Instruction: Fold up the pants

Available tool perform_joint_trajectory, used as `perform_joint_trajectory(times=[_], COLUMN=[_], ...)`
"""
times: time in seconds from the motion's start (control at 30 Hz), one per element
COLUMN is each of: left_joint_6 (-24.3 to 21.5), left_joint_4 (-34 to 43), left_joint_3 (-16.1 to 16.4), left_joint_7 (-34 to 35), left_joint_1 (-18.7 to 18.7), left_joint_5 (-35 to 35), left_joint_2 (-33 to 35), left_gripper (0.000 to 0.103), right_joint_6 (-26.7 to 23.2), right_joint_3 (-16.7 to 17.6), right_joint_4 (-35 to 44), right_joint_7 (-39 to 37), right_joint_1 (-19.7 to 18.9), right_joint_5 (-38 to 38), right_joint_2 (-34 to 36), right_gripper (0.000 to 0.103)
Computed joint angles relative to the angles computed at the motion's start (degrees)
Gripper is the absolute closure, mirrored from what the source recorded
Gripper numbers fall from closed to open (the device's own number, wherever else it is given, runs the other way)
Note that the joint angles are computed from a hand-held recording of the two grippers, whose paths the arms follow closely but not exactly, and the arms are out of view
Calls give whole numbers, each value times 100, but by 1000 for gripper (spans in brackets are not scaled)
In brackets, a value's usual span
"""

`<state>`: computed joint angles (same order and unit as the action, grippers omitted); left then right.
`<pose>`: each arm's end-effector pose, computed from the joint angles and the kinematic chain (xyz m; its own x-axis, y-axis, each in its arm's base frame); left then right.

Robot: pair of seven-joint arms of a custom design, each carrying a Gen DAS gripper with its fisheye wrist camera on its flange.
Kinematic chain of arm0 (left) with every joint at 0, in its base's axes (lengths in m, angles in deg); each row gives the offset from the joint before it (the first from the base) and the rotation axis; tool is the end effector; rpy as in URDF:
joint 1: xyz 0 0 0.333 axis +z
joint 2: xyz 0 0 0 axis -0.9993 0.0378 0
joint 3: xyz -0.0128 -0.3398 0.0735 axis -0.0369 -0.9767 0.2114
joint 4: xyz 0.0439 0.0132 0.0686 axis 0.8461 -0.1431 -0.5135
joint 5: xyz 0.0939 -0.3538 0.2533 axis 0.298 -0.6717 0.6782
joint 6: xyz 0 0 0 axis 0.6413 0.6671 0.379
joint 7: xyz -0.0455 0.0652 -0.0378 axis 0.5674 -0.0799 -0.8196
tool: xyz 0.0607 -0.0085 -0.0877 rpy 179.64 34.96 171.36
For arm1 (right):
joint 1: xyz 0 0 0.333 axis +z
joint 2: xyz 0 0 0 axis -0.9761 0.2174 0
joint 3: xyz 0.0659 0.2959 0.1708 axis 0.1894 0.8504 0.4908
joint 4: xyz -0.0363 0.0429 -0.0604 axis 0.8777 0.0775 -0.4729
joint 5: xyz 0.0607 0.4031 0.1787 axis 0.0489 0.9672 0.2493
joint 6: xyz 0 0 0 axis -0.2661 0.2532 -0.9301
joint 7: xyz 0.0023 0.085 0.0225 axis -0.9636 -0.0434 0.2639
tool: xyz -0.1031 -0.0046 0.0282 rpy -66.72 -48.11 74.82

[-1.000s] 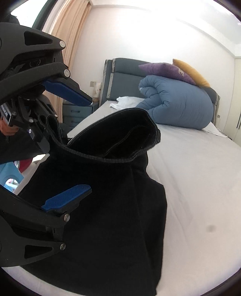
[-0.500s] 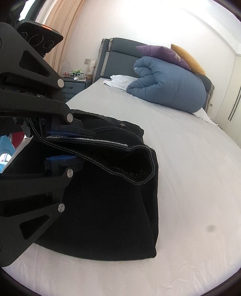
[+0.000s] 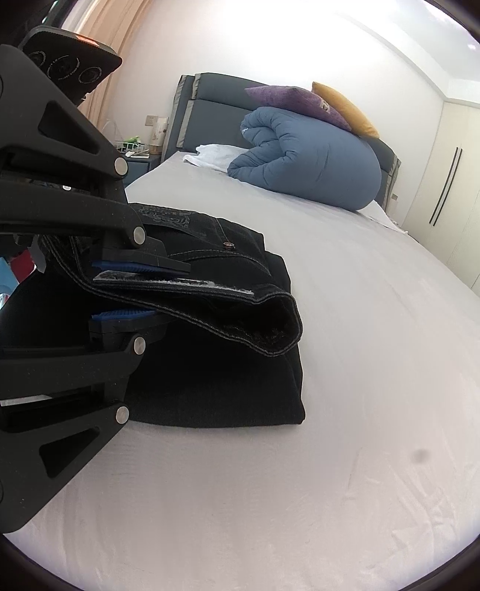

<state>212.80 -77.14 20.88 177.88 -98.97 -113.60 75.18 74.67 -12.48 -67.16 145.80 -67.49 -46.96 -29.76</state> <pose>0.5861 -0.2353 0.5428 -0.7291 -0.6711 0.1341 -0.5773 0.4979 -0.6471 0.7432 0.3289 0.4787 -0.1150 -0.6411 -0.7588 -0.8128 0.4999 -0.2991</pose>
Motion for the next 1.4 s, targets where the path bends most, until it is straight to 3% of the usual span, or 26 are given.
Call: perform_joint_trajectory(times=[0.4,0.53,0.8,0.87,0.93,1.0,1.03,1.1,1.17,1.3,1.4], left_joint_6=[-24,-53,-23,6,-31,-250,-374,-319,-288,-449,-558], left_joint_4=[328,346,310,296,326,426,467,404,345,391,366], left_joint_3=[-116,-152,-173,-178,-175,-163,-159,-145,-105,8,88], left_joint_7=[-177,-147,-30,3,-48,-75,-17,12,99,133,113], left_joint_1=[9,17,-2,2,20,58,85,107,139,215,283], left_joint_5=[360,311,368,358,280,174,77,-19,-292,-439,-496], left_joint_2=[528,483,561,603,614,633,620,498,362,255,162], left_gripper=[86,86,84,82,76,56,49,26,21,21,21], right_joint_6=[357,306,415,593,1001,1238,1271,1195,1191,1340,1431], right_joint_3=[104,-96,-113,111,806,1463,1619,1405,1174,179,-54], right_joint_4=[-717,-658,-829,-942,-1076,-1126,-1137,-1174,-1264,-1742,-2083], right_joint_7=[-85,164,343,170,-421,-851,-917,-657,-353,770,1338], right_joint_1=[-234,-77,-106,-279,-816,-1329,-1453,-1299,-1126,-394,-242], right_joint_5=[265,-5,-178,-41,394,687,719,592,527,57,-183], right_joint_2=[-206,-238,-300,-258,-126,26,52,-61,-219,-789,-1123], right_gripper=[89,89,90,91,92,90,87,84,79,74,74])
